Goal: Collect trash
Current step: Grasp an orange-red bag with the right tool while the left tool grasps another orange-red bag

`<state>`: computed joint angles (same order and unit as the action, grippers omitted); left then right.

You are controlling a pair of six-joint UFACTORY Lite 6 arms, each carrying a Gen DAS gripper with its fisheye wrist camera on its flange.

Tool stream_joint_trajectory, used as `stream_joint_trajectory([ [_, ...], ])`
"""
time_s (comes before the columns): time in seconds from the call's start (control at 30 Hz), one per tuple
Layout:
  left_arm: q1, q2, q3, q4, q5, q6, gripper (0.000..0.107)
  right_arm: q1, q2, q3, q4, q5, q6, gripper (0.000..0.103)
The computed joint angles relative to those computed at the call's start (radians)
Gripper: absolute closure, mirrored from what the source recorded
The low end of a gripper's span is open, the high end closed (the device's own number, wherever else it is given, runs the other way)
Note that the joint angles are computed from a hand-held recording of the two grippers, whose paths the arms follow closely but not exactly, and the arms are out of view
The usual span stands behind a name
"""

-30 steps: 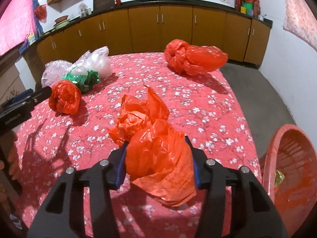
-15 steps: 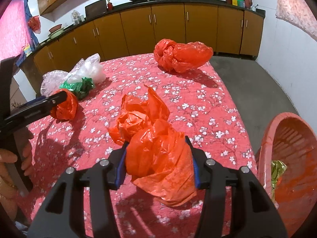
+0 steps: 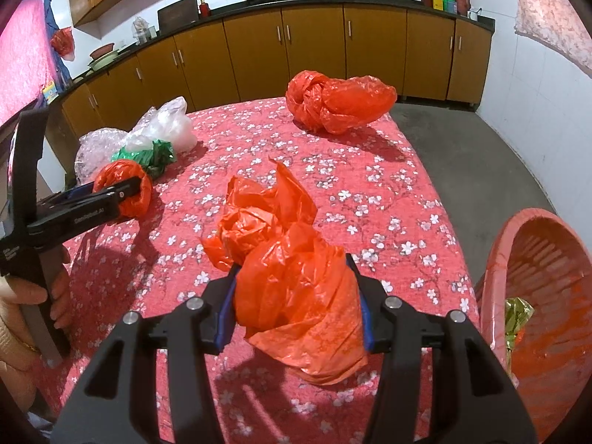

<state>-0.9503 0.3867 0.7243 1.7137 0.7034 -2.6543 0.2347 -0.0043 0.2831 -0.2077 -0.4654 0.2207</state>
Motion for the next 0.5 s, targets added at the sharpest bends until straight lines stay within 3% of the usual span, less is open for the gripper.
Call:
stream_joint_trajectory([
  [0.23,-0.041,-0.047,-0.06,0.007,0.024,-0.049,0.057,0.014,-0.032,-0.02,0.026,0.015,-0.011,0.053],
  [0.5,-0.13,-0.108,-0.109,-0.053,0.059,-0.057,0.061,0.016,-0.141,-0.075,0.035,0.056,-0.013,0.053],
])
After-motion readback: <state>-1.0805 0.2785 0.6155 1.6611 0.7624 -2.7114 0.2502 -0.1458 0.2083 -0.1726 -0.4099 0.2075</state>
